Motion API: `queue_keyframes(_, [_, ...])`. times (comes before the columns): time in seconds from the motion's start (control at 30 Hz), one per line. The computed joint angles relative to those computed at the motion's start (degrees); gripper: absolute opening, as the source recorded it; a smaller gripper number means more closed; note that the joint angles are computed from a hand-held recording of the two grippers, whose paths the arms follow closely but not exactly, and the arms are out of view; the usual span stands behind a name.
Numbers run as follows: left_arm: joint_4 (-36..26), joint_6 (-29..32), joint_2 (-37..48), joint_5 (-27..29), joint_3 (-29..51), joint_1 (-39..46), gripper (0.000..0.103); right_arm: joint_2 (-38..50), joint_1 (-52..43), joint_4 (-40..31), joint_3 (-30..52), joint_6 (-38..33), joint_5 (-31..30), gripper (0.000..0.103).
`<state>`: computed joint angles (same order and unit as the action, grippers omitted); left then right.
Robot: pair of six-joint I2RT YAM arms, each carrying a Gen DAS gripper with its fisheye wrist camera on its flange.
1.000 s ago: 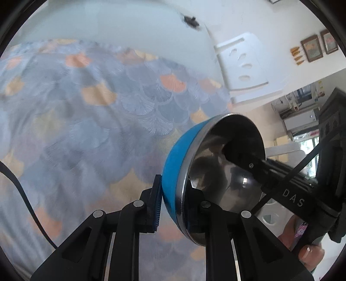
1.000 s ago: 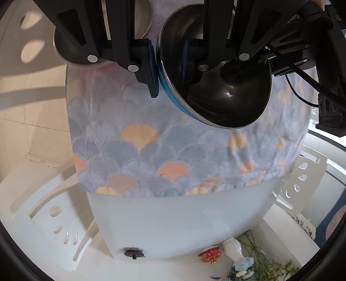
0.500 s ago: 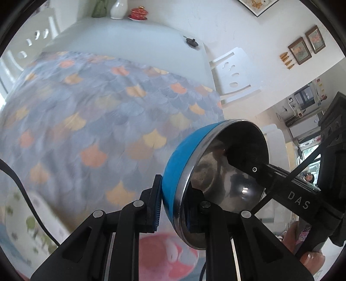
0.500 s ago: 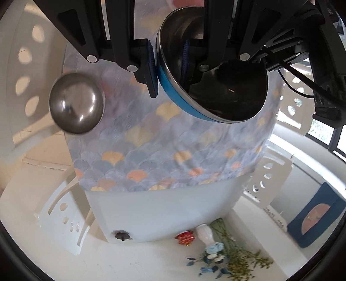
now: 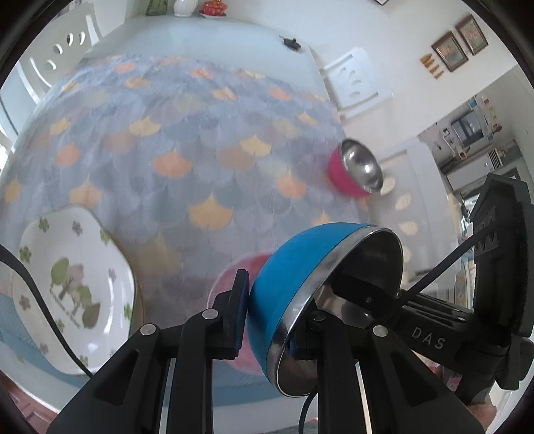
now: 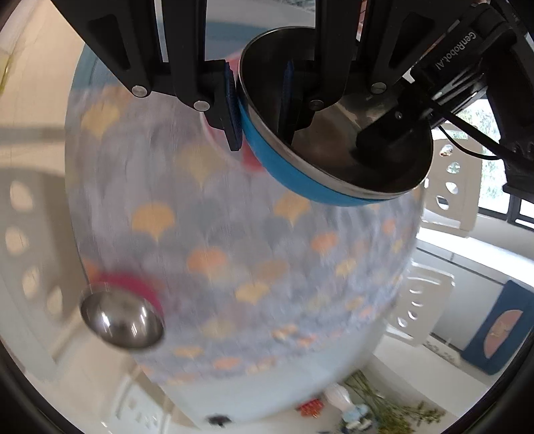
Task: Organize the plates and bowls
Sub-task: 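Carry the blue steel bowl over and lower it into the pink bowl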
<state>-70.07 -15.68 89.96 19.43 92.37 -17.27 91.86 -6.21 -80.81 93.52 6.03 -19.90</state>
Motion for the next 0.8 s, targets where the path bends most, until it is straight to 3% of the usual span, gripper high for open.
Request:
queue_keyframes(0.4, [3.47, 3.44, -5.36, 4.35, -15.02, 1.25, 0.015, -10.09, 2.83, 3.98, -16.18, 6.76, 3.64, 0.023])
queue_keyframes(0.8, [4.39, 5.28, -1.79, 4.92, -15.17, 0.79, 0.015, -10.02, 2.25, 5.91, -17.55, 7.43, 3.62, 0.023])
